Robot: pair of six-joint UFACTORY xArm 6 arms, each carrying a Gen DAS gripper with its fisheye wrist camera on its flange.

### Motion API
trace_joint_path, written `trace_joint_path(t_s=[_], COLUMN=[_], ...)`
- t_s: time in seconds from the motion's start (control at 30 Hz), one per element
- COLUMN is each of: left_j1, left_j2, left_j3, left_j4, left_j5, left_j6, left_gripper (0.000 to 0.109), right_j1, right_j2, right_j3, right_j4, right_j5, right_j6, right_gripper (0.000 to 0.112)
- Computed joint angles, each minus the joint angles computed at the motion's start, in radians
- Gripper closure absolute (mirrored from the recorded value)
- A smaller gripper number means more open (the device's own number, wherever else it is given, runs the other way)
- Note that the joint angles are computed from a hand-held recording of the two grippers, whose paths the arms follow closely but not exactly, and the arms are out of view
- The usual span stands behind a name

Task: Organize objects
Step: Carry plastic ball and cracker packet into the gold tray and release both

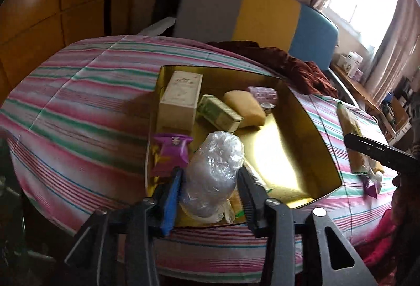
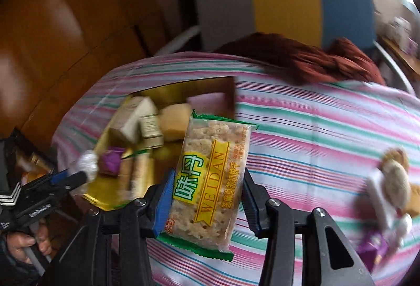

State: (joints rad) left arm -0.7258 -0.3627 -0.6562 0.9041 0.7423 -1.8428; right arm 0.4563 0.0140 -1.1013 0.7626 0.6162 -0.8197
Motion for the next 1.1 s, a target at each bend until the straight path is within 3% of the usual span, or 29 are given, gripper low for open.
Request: trace_joint_path(t_s=[0.07,0.27,0.53,0.9,1.1], left_j1=[-0.002,-0.035,-0.103,-0.172,-0.226], left_j2=[-0.001,-0.003,-0.016,0.03,0.077], left_j3=[0.009,-0.007,-0.043,-0.11,-0.169], left_j4=[0.001,-0.029,0.026,0.068,0.103], left_j5=[0.015,0.136,0.313,0.408,0.486], left_j6=[-0.03,-0.026,-0.107,-0.091,-0.061], left_gripper=[0.037,0.024,0.015,0.007,0.006], right_j1=[0.035,0.105,0.109,0.155,0.146], right_j2=[0.022,0.033,-0.028,-0.106,-0.116], right_j3=[-0.02,0.003,0.091,0.204,0.221], right_j4=[0.024,-0.004,-0.011,-0.056,-0.055], right_j5=[0.009,0.0,-0.043,-0.225,-0.25], right_j6=[-0.023,-0.019,-0.003,0.019,0.042], right_gripper=[0.062,0.056,0.053,0.043,0.043])
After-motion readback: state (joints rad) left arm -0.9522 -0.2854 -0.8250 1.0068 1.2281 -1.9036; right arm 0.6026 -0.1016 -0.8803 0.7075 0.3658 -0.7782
